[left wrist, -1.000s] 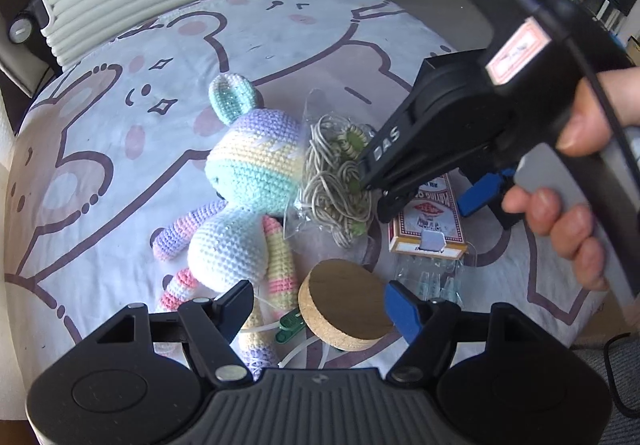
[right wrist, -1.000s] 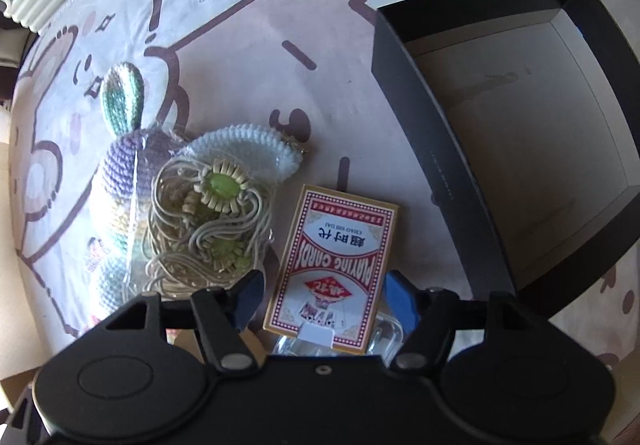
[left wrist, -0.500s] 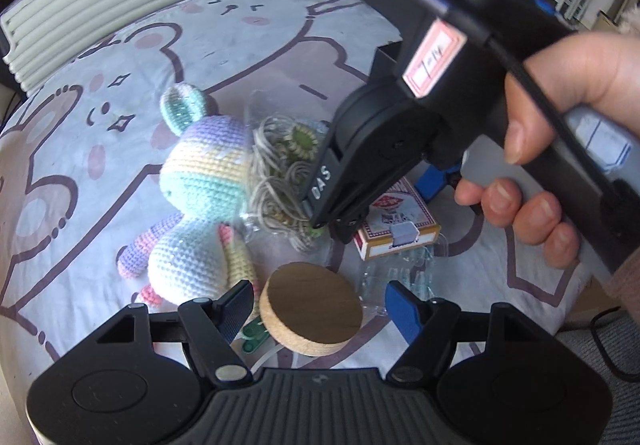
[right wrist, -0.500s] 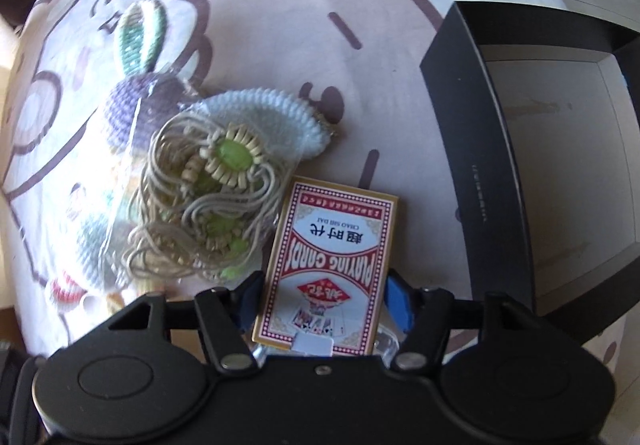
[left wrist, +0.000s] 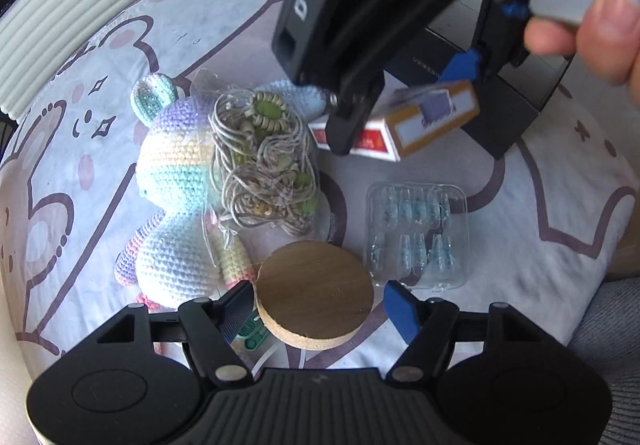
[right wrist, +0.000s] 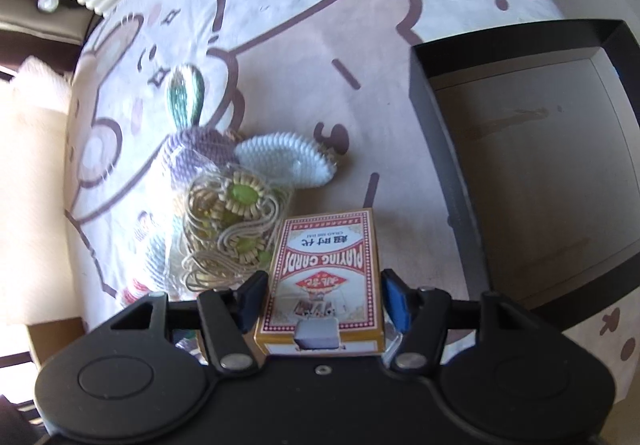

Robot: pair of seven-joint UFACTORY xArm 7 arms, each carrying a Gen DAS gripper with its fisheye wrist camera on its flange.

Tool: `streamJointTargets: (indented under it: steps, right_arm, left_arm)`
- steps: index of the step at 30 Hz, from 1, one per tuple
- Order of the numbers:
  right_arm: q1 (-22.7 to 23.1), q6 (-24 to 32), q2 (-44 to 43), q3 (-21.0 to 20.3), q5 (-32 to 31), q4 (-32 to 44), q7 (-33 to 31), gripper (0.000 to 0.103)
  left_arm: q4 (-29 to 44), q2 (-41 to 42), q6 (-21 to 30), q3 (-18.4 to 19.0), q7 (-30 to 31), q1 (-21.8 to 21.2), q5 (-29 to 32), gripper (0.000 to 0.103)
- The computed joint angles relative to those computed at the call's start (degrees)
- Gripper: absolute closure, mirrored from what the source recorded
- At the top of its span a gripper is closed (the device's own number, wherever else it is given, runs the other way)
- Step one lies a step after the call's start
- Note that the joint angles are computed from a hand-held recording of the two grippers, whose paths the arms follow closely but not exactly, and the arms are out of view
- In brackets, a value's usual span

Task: Organize objects
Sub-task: 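Close the right gripper on the playing cards box and lift it, then carry the cards box with the right gripper while the left gripper grasps the wooden coaster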

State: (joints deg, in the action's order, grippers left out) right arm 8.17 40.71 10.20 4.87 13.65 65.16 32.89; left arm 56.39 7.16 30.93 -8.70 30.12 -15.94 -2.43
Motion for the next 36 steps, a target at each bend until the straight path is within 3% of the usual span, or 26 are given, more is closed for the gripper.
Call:
streamJointTargets:
  steps: [6, 11, 22, 29, 36]
  right_arm:
    - [-2.51, -0.64, -5.25, -0.79, 4.81, -5.36, -5.93, 0.041]
    - [-2.6, 0.23, -6.51, -1.31, 5.38, -6.26, -7.27, 0.041]
    - [-0.93, 1.56, -3.98, -0.59, 0.76, -4.26, -8.14, 0.041]
    - [1.59, 5.7, -0.01, 0.03, -7.51, -0.98, -7.94, 0.042]
    - [3.34, 7.68, 2.54, 0.1, -12.56, 1.12, -7.98, 0.042]
  left_arm:
    - [-0.44, 1.33, -2.03, 0.67, -4.55, -2.34, 9.62, 0.031]
    - [1.01, 1.67, 0.03, 1.25, -8.92, -2.69, 12.39, 0.035]
    - [0.32, -1.84, -0.01, 2.41, -12.84, 1.98, 4.29, 0.035]
    - [2.08, 0.01, 2.53, 3.5, -18.88, 3.34, 6.84, 0.035]
    - [1.09, -0.61, 2.47, 3.17, -18.94, 3.91, 6.54, 0.035]
